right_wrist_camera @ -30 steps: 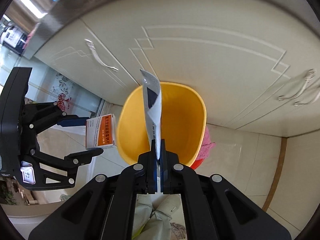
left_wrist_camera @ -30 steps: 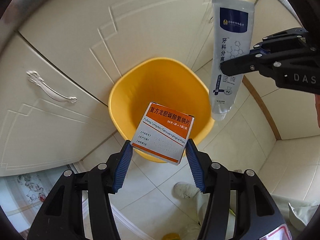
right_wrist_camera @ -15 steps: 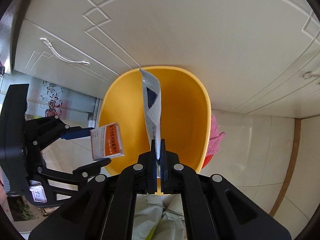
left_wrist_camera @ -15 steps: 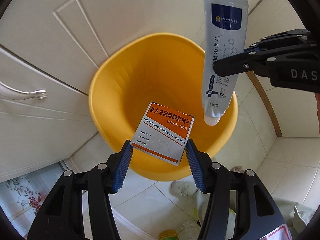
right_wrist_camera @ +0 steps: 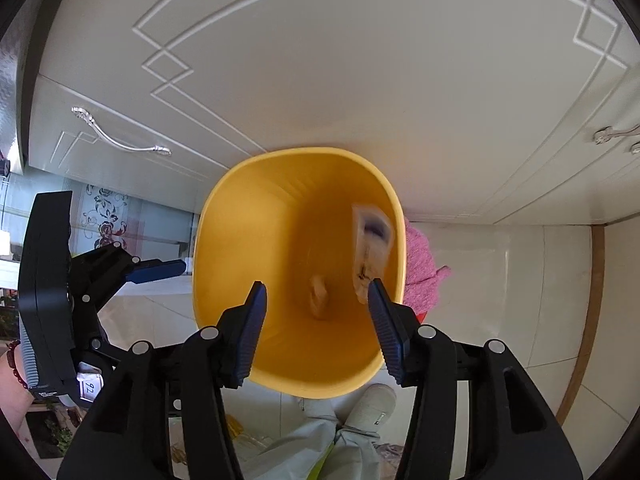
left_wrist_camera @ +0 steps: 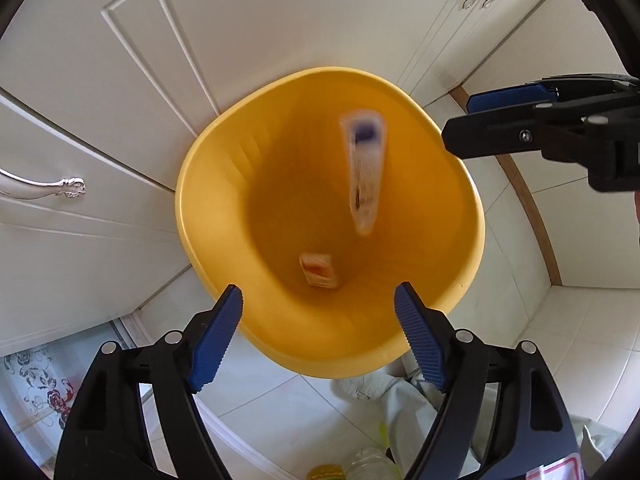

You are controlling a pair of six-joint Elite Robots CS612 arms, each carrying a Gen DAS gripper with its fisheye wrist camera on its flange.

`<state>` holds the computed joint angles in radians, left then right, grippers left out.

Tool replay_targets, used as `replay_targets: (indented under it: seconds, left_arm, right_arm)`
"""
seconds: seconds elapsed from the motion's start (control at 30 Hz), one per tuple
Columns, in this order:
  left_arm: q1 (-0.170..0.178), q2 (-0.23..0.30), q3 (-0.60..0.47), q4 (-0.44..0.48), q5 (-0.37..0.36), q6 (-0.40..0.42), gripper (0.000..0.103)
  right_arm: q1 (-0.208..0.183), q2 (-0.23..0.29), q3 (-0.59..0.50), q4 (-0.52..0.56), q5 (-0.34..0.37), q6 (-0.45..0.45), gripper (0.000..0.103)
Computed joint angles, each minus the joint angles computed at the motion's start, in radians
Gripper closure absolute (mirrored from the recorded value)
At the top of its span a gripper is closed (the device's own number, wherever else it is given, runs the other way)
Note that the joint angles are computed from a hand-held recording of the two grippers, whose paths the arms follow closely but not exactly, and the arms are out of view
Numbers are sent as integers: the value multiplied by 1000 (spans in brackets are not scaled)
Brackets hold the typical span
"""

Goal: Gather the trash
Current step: 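Open both grippers to drop the box and tube into the bin, then raise both grippers from the bin back toward the counter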

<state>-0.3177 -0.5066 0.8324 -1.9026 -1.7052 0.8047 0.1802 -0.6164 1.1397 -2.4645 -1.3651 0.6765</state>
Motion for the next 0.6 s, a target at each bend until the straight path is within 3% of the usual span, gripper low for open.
replay_targets:
  seconds: [0.2,0.43,0.6]
  left_arm:
    - [6,-7,-5,-2,-13,-16,25]
    - [18,-46,14,-29,-53,-82,25]
    - [31,-91,53,-72,-75,-135,25]
  right_arm:
    - [5,-8,3,-20,-12,19,49]
    - [17,-70,55,-60,-49,34,49]
    - [35,-117,76,-71,-124,31,49]
